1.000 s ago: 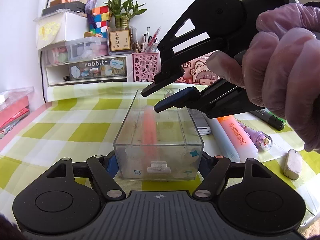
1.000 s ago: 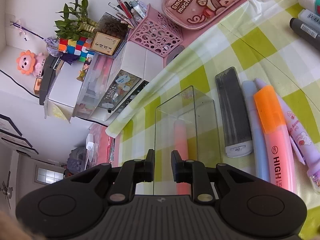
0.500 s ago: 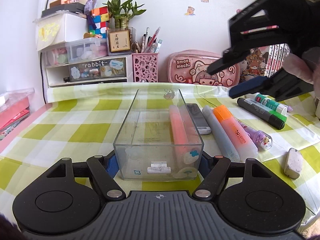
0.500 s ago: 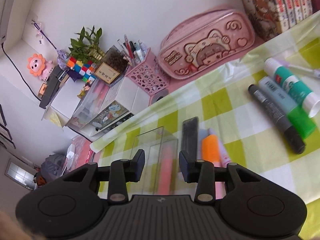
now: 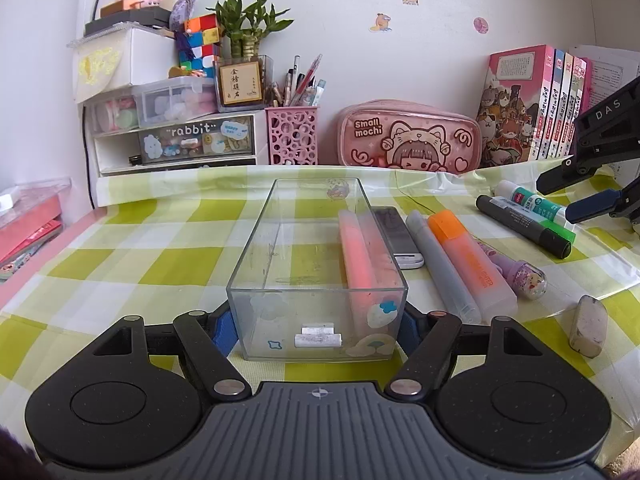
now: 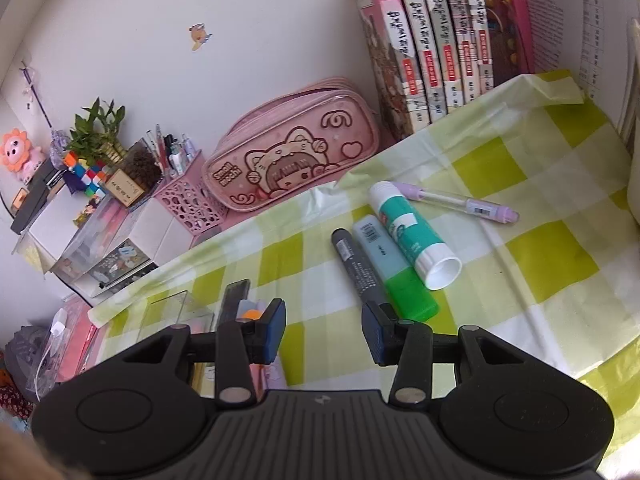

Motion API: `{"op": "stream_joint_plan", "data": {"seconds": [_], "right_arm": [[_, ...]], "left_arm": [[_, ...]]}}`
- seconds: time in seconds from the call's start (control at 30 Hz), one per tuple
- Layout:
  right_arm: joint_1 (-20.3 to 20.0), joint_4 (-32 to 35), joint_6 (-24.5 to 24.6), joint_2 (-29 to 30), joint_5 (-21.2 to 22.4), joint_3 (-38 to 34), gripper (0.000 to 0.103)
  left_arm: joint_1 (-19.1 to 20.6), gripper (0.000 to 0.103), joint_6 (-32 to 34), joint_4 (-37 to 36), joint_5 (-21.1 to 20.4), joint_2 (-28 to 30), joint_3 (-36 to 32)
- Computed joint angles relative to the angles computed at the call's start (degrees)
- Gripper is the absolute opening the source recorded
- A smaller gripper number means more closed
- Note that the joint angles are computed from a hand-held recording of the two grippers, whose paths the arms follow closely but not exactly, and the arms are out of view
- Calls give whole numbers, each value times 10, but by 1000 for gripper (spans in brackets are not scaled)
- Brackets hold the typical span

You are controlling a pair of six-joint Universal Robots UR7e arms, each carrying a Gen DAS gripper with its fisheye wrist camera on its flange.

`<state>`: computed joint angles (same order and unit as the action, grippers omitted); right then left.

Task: Organize stationery
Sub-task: 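Grasp the light blue highlighter with the right gripper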

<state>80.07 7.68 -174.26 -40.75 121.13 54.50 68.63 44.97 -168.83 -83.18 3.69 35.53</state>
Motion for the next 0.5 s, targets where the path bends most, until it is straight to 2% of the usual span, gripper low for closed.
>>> {"op": "stream_joint_plan", "data": {"seconds": [0.13, 0.23, 0.33, 0.5], "right_arm": [[-3, -4, 5, -1, 9, 4, 39], [-4, 13, 2, 6, -30, -7, 39], [3, 43, -30, 32, -67, -42, 39], [18, 94, -85, 88, -68, -119, 35]], "left_arm": [[0, 73, 0, -1, 0, -1, 1], [0, 73, 0, -1, 0, -1, 2], [0, 73, 0, -1, 0, -1, 2], [0, 73, 0, -2, 0, -1, 3]]}}
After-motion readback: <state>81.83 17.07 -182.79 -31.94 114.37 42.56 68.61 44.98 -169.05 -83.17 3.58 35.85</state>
